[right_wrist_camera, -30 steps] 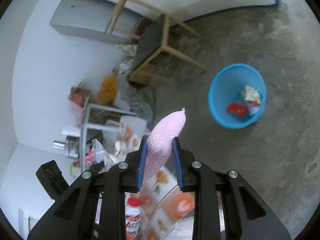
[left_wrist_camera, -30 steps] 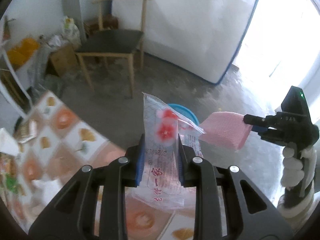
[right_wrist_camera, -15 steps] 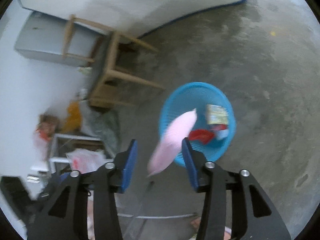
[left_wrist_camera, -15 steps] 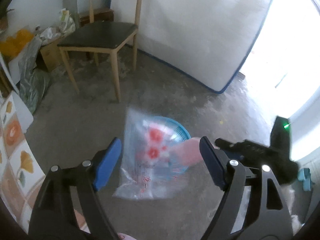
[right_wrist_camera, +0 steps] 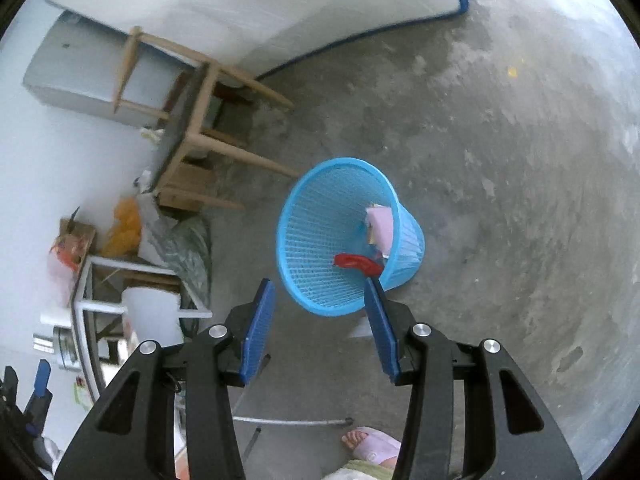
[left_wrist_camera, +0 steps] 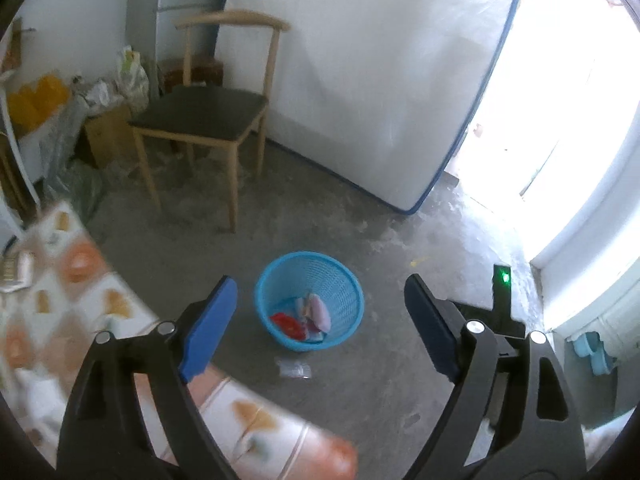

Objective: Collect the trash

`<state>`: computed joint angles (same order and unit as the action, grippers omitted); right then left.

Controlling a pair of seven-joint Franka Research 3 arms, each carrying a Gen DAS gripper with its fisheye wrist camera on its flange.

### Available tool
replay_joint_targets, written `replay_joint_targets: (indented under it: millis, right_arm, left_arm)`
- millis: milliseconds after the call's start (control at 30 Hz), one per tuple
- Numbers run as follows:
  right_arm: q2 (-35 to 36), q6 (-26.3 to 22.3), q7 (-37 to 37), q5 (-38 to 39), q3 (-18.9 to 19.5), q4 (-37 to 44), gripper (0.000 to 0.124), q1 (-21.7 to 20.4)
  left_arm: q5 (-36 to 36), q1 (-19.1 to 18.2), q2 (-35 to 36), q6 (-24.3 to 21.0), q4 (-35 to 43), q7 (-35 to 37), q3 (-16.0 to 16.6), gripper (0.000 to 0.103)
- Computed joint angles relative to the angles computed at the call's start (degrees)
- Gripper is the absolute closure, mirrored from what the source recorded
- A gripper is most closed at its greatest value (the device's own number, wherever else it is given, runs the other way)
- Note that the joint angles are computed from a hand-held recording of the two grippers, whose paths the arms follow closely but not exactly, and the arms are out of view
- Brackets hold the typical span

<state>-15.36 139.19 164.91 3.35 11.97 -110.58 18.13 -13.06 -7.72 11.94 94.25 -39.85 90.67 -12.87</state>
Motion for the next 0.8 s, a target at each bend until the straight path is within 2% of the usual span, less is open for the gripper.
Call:
replay_joint_targets:
  millis: [100, 267, 367, 467, 600, 667, 800]
  right_arm:
    - [-1.2, -1.5, -2.7, -0.5, 0.3, 1.7, 0.078, 0.7]
    - [-1.0, -1.0, -7.7, 0.7, 1.3, 5.7, 0.078, 2.7]
    - [0.0, -0.5, -10.1, 0.7, 2.1, 8.1, 0.078, 3.7]
    - [0.6, -0.8, -9.4, 0.5, 2.9, 8.5, 0.076, 4.4]
    - [1.9, -2.2, -7.3, 5.9, 3.1, 4.7, 0.076, 7.1]
    - [3.0, -0.8, -6.7, 9.7, 2.7, 1.4, 0.076, 8.7]
    - [8.6, -0.6, -4.6, 14.3, 2.0, -3.2, 0.076, 10.4]
  left_arm:
    - [-0.7, 3.5, -5.6, -2.0, -1.6, 3.4, 2.0, 0.020]
    - [-1.9, 8.4, -19.7, -0.4, -13.4, 7.8, 8.3, 0.018]
    - [-0.4, 9.0, -27.5, 0.9, -21.1, 7.6, 11.9, 0.018]
    - [2.7, 9.1, -34.5, 1.4, -28.4, 6.0, 14.2, 0.018]
    - [5.6, 8.4, -41.5, 2.2, -35.7, 3.7, 16.6, 0.017]
    - [6.6, 8.0, -44.4, 1.9, -38.5, 2.1, 17.8, 0.016]
    - [10.1, 8.1, -46.5, 0.4, -40.4, -0.5, 18.8, 0.014]
